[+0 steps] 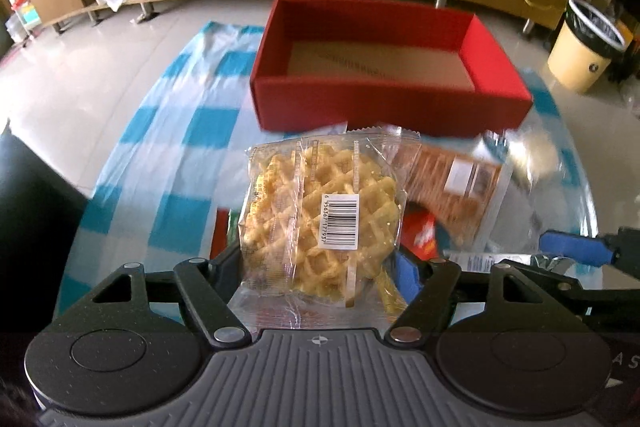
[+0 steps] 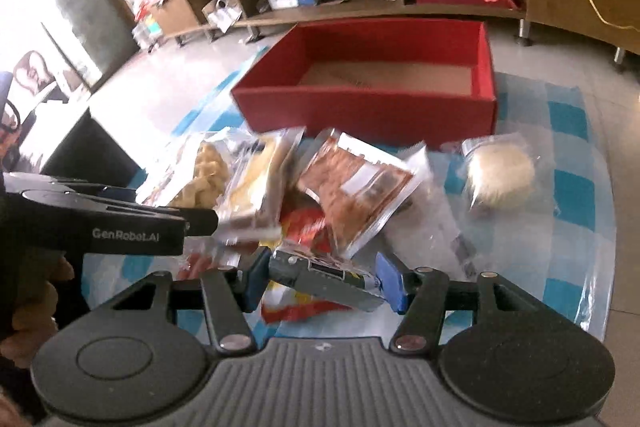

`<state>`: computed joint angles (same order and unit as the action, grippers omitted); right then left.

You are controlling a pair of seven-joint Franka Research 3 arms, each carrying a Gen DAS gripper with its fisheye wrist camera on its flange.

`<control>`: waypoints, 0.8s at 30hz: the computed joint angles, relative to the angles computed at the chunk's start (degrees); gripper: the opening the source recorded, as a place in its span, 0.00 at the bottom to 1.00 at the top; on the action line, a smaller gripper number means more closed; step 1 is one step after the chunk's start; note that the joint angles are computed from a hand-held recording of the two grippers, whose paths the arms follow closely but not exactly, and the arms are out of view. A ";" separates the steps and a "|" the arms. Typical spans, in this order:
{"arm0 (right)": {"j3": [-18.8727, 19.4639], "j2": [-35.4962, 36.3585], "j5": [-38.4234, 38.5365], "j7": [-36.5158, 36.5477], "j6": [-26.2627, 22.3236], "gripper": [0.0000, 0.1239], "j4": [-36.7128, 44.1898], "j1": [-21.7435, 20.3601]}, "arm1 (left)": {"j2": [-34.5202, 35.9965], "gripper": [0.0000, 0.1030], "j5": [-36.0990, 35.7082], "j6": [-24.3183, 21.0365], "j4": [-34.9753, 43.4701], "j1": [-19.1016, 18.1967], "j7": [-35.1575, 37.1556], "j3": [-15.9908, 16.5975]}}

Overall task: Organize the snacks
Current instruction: 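Carry the waffle pack and Kaprons wafer in both grippers over the red box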

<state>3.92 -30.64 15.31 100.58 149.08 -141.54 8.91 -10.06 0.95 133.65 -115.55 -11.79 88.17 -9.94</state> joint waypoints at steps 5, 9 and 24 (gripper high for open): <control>-2.08 2.86 2.42 -0.93 3.18 0.25 2.24 0.52 | 3.22 0.76 -0.43 0.51 3.57 -0.14 -0.32 -0.53; -2.68 4.84 2.54 -1.53 1.51 0.25 4.49 -0.35 | 5.27 0.77 -1.43 -0.09 5.88 0.05 -0.39 -0.64; -2.04 6.16 10.95 13.32 -1.05 0.47 0.09 -1.37 | 4.94 0.77 -4.55 -1.14 4.50 0.76 2.62 -0.58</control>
